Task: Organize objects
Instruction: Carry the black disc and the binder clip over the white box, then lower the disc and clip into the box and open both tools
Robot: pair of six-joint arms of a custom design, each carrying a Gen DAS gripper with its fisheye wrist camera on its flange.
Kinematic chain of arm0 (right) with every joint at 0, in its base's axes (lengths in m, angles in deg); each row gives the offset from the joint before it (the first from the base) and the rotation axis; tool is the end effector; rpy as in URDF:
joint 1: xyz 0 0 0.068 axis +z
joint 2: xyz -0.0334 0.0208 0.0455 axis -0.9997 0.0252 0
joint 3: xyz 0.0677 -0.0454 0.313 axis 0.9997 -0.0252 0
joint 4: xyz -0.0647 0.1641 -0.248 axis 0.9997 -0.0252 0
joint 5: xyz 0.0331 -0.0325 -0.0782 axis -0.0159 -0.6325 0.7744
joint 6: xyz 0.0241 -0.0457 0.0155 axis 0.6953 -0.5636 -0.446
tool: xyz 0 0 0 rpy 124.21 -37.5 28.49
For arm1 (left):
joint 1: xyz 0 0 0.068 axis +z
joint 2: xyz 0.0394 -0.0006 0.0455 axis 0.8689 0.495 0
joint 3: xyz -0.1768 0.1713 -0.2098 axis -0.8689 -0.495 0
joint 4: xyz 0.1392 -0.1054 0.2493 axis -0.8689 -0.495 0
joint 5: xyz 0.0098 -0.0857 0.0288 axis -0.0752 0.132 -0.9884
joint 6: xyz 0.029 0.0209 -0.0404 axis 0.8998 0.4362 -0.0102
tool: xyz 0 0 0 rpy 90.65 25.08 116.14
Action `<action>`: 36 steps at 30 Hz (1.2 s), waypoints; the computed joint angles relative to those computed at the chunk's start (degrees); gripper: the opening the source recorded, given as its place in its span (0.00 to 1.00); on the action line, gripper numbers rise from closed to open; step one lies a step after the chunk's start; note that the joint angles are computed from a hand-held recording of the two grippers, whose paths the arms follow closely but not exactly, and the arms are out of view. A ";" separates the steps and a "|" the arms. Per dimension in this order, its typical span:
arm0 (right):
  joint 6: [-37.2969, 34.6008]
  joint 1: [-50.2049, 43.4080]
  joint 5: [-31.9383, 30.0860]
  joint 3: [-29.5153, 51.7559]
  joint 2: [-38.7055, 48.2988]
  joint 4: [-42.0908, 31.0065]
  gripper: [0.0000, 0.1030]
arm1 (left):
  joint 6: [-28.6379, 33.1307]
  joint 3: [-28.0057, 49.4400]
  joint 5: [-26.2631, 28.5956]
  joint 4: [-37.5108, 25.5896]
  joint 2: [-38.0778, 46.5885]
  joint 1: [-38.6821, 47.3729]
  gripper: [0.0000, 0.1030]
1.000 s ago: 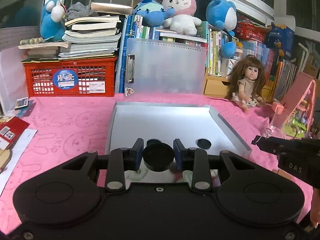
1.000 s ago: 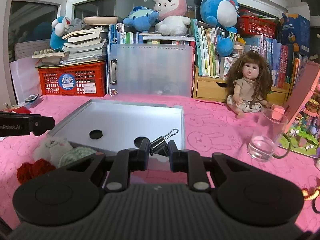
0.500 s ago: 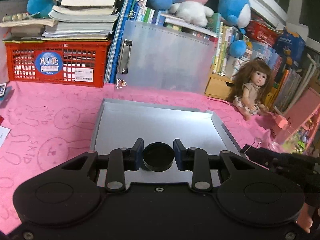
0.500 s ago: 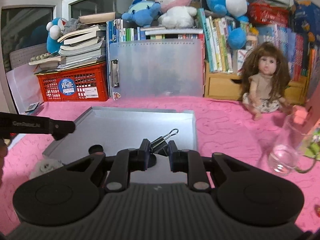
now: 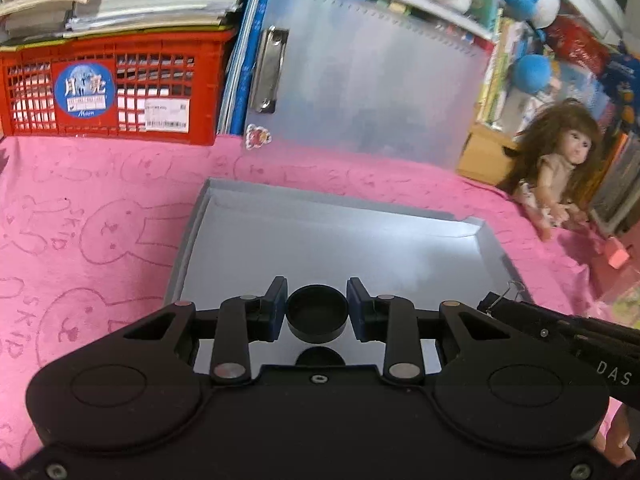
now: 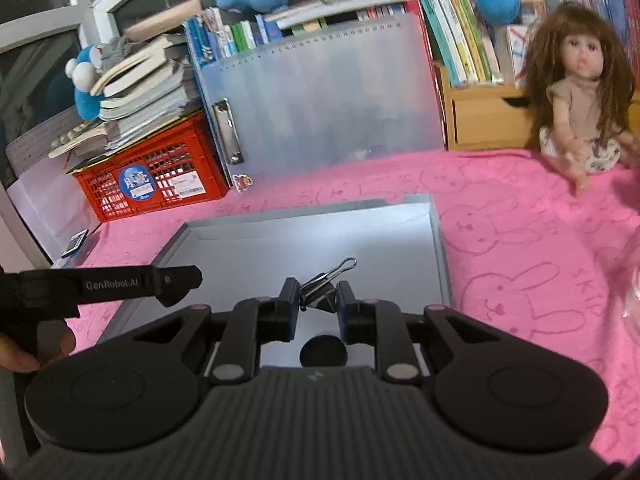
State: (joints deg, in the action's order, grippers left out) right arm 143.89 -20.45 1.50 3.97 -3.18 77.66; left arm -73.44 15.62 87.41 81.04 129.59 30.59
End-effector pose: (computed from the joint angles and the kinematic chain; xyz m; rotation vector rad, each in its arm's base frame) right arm 0.1009 0.1816 0.1162 0.2590 2.1712 0.2531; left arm 0.2197 -0.1264 0.1085 0.2662 2.3240 -0.4420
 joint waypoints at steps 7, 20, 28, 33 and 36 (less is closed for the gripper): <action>-2.05 -4.29 -4.28 -1.37 4.31 8.18 0.23 | 0.63 3.05 -2.14 2.16 6.43 -0.82 0.30; -5.30 -6.81 -7.31 -0.38 8.82 12.30 0.23 | 2.10 5.93 -3.37 -0.18 10.43 -2.40 0.30; -4.90 -6.52 -8.15 0.31 10.35 10.87 0.23 | 3.15 5.62 -3.09 0.15 10.33 -2.44 0.30; -5.21 -6.25 -8.11 0.94 10.40 9.46 0.23 | 3.43 5.17 -3.58 -0.19 9.71 -3.12 0.30; -5.13 -6.19 -8.00 1.22 10.57 8.99 0.24 | 3.55 5.05 -3.98 -0.16 9.61 -3.46 0.30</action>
State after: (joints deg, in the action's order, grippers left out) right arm 138.76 -26.65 -6.50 5.18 7.39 86.65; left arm -69.88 20.67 83.43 80.88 139.20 27.13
